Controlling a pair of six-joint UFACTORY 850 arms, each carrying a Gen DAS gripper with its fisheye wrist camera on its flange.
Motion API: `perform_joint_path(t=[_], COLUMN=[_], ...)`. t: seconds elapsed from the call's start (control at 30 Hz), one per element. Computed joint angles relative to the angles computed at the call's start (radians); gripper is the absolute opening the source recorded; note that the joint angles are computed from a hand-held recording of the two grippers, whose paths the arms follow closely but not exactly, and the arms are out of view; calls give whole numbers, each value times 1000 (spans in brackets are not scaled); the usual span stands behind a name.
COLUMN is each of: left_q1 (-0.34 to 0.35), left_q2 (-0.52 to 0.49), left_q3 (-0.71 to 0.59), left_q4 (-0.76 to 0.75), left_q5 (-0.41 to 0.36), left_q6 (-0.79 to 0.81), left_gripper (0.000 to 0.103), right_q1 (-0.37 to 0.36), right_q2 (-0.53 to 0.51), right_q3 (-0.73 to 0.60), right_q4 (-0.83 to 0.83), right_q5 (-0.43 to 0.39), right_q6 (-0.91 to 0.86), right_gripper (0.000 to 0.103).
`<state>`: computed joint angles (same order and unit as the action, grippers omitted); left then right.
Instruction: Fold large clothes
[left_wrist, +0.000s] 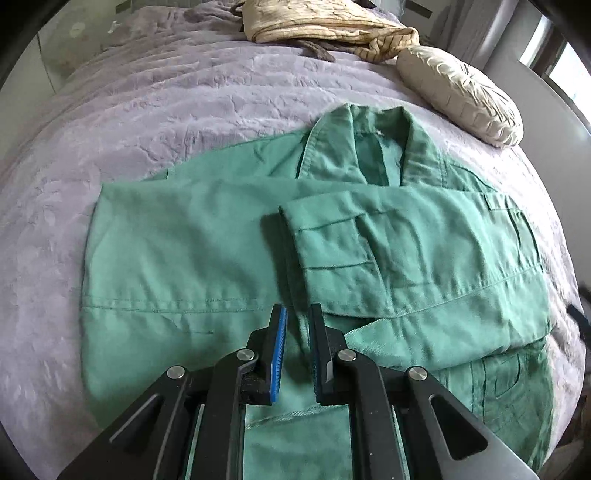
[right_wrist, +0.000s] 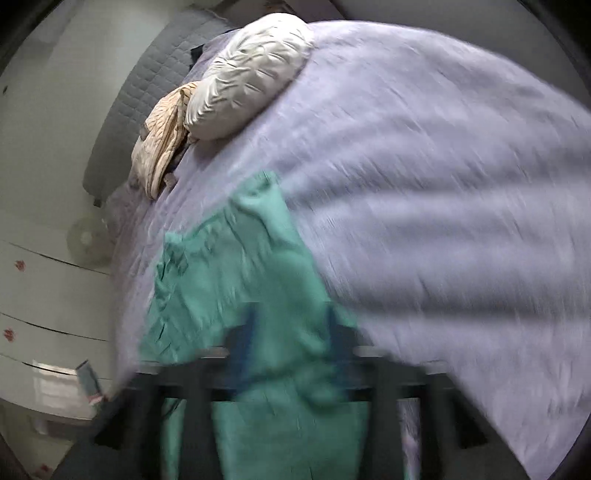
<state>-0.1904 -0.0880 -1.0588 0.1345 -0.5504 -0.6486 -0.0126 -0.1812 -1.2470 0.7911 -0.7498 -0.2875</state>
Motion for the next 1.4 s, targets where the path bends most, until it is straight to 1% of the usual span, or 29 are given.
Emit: perform_joint_path(t=[0.07,0.13,0.17,0.27,0.3,0.33,0.37,0.4,0.47,0.5,0.53,0.57,0.63,0.67,0.73,0.8,0.87,1.03,1.1,1.23,1.4], left_q1=[5,-1,-4,-19,-23,-22,-16,-12,-10,-5,2,6,2,-2,-11,-14,-16,-39,-45,-74,-95], left_q2=[9,-1,-8,-45,-58,-60,-48,-39,-32,-24,-13,-1,23,37,64,91,109,159,177,216,262], left_q3=[5,-5,-6,-9,-8,3,19,27,28,34,43,51,66,75,89,102,110,143,154,173,192], left_q4=[1,8,10,50,75,86,83,79,122,123,111,106,131,147,157,126,100,64,31,16,-15], left_q5=[8,15,15,-7,-24,-20,1,1,-45,-55,-59,-65,-90,-100,-123,-144,-166,-221,-240,-275,-295], left_q6=[4,-6,-10,-40,-58,-66,-65,-63,-99,-98,-86,-80,-97,-109,-123,-110,-104,-111,-88,-84,-74], left_gripper=[14,14,14,14,14,14,14,14,14,14,14,14,14,14,14,14,14,14,14,14,14], right_q1=[20,45,59,98,106,108,105,100,79,74,74,70,61,61,69,83,98,116,129,135,153], right_q2=[-78,-155,-177,-229,-241,-244,-242,-237,-223,-214,-200,-187,-145,-126,-95,-56,-17,53,78,113,149], right_q3=[-86,-169,-196,-231,-230,-222,-211,-200,-185,-182,-179,-171,-139,-124,-97,-66,-34,39,64,102,134], right_q4=[9,-25,-52,-187,-241,-274,-287,-298,-278,-297,-336,-338,-308,-302,-299,-304,-307,-285,-301,-296,-310], right_q5=[-3,-20,-27,-31,-29,-21,-9,3,-2,-6,-6,-10,-21,-27,-40,-51,-63,-121,-128,-154,-188], right_q6=[-7,9,18,88,122,137,137,139,136,160,191,190,168,163,156,160,167,179,199,229,266], right_gripper=[59,51,44,38,30,26,14,10,10,15,16,16,16,18,26,43,53,53,54,55,55])
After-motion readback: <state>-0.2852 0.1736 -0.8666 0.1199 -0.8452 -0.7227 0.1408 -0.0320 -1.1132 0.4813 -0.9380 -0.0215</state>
